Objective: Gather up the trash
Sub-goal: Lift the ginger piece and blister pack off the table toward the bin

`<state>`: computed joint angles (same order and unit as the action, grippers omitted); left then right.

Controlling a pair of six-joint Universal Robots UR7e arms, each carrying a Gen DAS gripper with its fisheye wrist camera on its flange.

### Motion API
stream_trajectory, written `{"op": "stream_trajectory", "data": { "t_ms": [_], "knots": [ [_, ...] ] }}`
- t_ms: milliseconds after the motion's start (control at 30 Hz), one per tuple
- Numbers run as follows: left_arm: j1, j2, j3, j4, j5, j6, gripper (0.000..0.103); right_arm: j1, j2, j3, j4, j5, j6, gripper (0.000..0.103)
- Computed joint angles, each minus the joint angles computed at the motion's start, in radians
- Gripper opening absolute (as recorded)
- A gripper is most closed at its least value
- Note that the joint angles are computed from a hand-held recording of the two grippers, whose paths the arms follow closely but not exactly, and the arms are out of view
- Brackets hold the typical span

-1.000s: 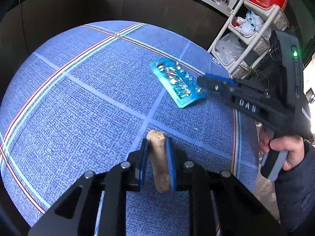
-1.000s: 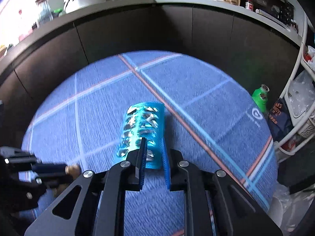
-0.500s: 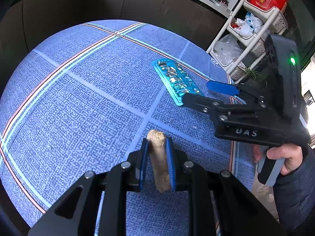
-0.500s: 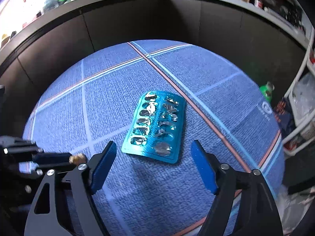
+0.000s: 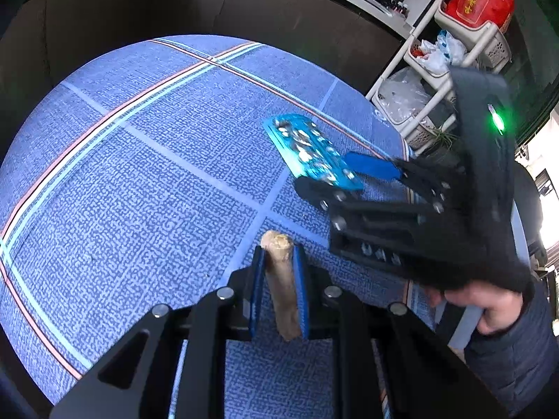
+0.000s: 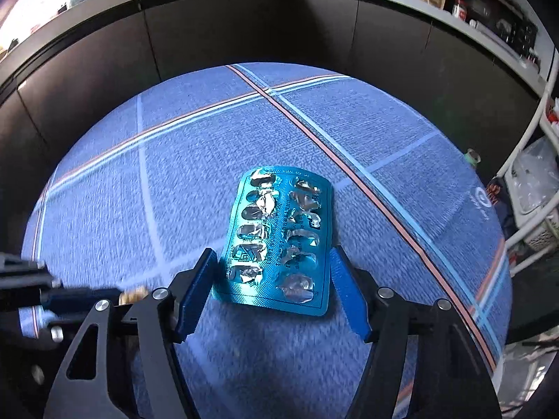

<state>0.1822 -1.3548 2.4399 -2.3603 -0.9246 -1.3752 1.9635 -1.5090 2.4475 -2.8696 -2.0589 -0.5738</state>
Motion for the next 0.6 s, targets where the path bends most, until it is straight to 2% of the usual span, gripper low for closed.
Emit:
{"op": "stream_trajectory", "data": {
  "t_ms": [333,433,467,600],
  "knots": [
    [-0.071,-0.051,-0.006,0.101,0.015,-0.067,0.012,0.011,-0.307,0.087,0.077,0.077,0.088,0.063],
    [-0.101,-0.058,-0.01,0.127,0.013,-0.093,0.009,-0.01,-0.456,0.114,0.148,0.107,0.118,0.063],
    [-0.11,-0.057,-0.013,0.132,0.011,-0.097,0.002,-0.01,-0.488,0.121,0.162,0.108,0.128,0.063],
    [-0.163,-0.046,-0.027,0.159,0.007,-0.117,0.002,-0.056,-0.653,0.141,0.261,0.14,0.152,0.063]
  ]
}}
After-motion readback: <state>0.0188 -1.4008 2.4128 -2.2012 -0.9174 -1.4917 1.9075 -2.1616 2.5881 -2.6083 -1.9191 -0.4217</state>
